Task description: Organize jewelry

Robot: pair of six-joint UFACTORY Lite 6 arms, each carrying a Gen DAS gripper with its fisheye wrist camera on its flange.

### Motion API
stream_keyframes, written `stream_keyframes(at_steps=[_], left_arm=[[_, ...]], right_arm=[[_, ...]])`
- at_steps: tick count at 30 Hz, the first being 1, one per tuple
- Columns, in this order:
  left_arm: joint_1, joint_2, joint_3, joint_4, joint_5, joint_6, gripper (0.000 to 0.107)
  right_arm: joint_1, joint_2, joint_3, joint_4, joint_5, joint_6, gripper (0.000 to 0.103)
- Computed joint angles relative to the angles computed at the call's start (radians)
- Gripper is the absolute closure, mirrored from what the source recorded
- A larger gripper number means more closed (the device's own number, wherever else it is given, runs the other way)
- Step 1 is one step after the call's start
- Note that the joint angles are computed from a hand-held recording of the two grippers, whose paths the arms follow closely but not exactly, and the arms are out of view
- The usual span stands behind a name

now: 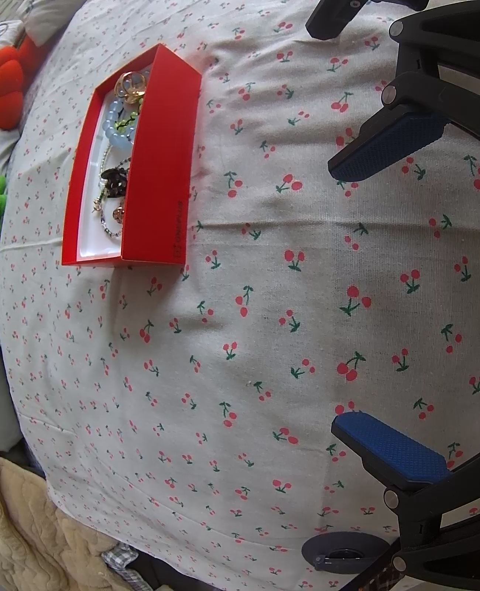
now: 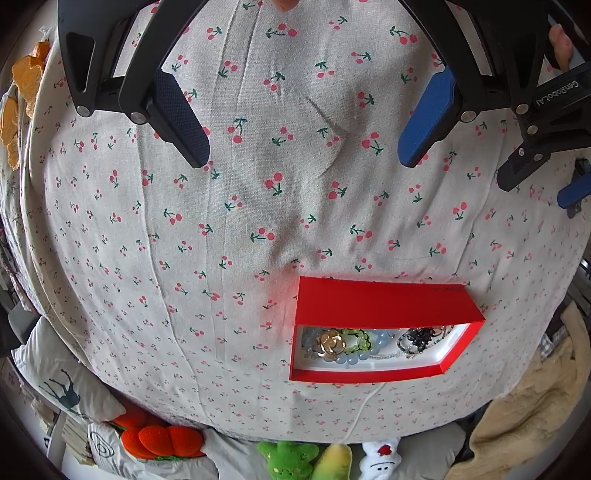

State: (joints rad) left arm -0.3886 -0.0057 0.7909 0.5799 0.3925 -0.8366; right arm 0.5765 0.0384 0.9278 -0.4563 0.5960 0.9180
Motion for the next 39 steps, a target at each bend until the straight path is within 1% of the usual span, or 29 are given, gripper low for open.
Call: stream_keyframes(at_steps=[35,39], left_arm=[[-0.007,0.010,0.006,0.022,0.015,-0.027,0.005],[-0.011,0.010,0.005,0.041,0.021,-0.053,0.005]], right_arm=[[0.008,-0.002,0.001,-0.010,0.006,0.018,0.000],[0.014,0.001,0.010,-0.012,0.012,0.026,0.000]])
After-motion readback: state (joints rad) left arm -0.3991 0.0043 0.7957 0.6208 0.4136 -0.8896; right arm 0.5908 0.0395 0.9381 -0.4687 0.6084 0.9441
